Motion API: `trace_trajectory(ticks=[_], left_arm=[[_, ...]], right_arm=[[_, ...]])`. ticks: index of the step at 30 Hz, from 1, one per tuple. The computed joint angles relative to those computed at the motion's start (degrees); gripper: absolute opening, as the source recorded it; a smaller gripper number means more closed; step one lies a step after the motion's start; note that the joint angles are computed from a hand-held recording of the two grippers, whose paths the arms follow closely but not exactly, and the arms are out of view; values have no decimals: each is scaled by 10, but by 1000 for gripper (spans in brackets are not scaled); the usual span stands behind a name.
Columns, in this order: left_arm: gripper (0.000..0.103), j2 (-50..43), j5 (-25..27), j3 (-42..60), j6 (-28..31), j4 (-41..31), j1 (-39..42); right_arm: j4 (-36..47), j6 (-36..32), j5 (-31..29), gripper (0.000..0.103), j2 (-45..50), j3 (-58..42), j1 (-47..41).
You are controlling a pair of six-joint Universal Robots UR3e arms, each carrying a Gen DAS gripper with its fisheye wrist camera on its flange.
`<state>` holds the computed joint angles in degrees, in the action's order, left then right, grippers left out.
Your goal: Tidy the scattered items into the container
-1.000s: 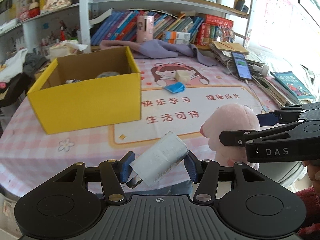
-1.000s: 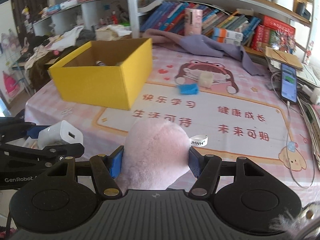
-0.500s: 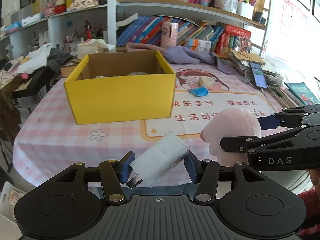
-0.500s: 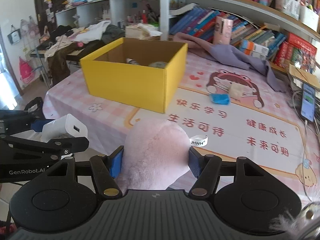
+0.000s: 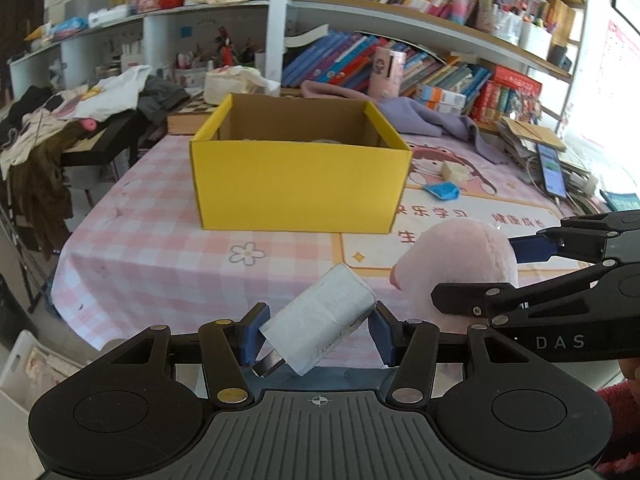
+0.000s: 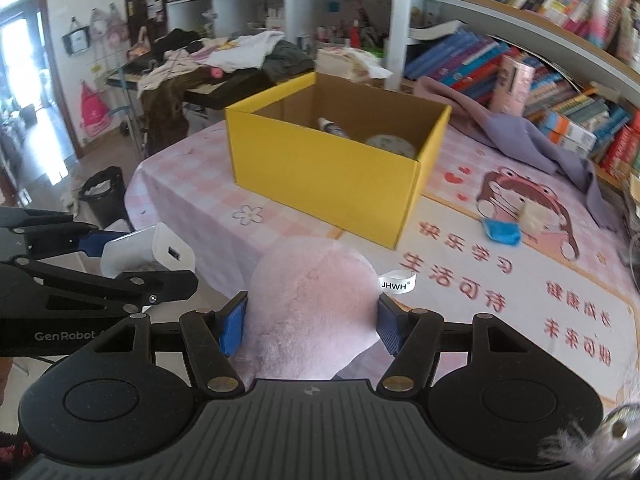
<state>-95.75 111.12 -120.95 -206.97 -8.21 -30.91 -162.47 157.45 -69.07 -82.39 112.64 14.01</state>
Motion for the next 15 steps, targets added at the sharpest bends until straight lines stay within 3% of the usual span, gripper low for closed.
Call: trace_trajectory(ticks=[8, 15], left_arm=[[53, -15, 4, 34, 16, -7, 35], [53, -52, 0, 122, 82, -13, 77]], right_arm=[[-26, -16, 39, 62, 67, -79, 0], [-1, -5, 72, 62, 155, -235, -6]])
